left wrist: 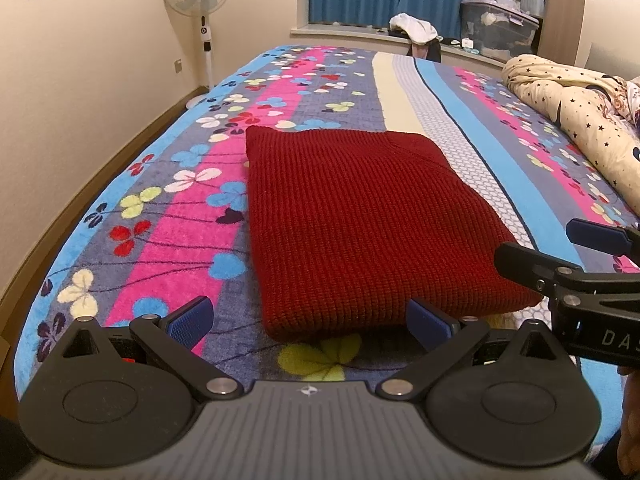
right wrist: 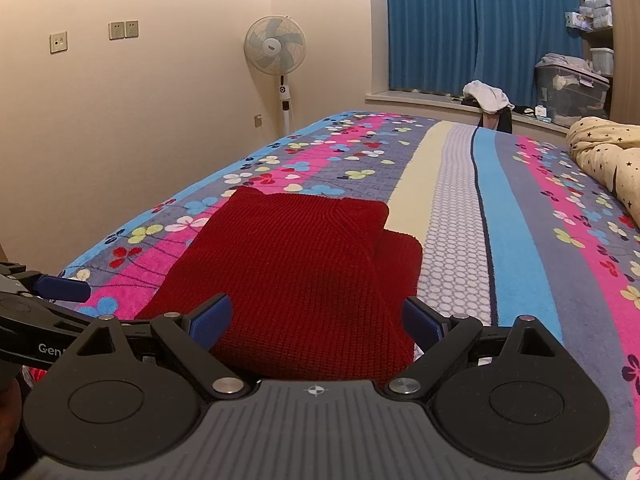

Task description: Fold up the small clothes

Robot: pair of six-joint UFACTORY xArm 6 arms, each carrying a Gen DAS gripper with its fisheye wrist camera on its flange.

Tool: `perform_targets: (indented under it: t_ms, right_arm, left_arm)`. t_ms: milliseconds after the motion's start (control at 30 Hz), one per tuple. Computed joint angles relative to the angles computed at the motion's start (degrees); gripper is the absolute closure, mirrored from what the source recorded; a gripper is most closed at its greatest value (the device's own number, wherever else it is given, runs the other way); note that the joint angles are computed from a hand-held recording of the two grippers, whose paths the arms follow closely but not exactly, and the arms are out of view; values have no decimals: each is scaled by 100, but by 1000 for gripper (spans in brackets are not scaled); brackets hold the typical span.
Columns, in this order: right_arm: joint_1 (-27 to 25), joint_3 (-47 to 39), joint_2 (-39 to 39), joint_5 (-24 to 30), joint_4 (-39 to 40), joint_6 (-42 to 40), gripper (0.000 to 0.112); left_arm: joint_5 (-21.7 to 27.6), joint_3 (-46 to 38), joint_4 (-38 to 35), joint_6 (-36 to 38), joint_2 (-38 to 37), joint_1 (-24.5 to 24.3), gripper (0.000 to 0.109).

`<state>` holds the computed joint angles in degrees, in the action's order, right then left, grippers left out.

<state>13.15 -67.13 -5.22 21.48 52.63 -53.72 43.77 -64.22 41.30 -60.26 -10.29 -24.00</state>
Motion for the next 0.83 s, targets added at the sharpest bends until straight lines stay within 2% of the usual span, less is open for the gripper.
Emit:
perform_targets:
  t_ms: [833]
  right_arm:
    - [-13,-18,13,23,-3,-3,20]
  left_arm:
    - [-28,2,47,1,5,13,6]
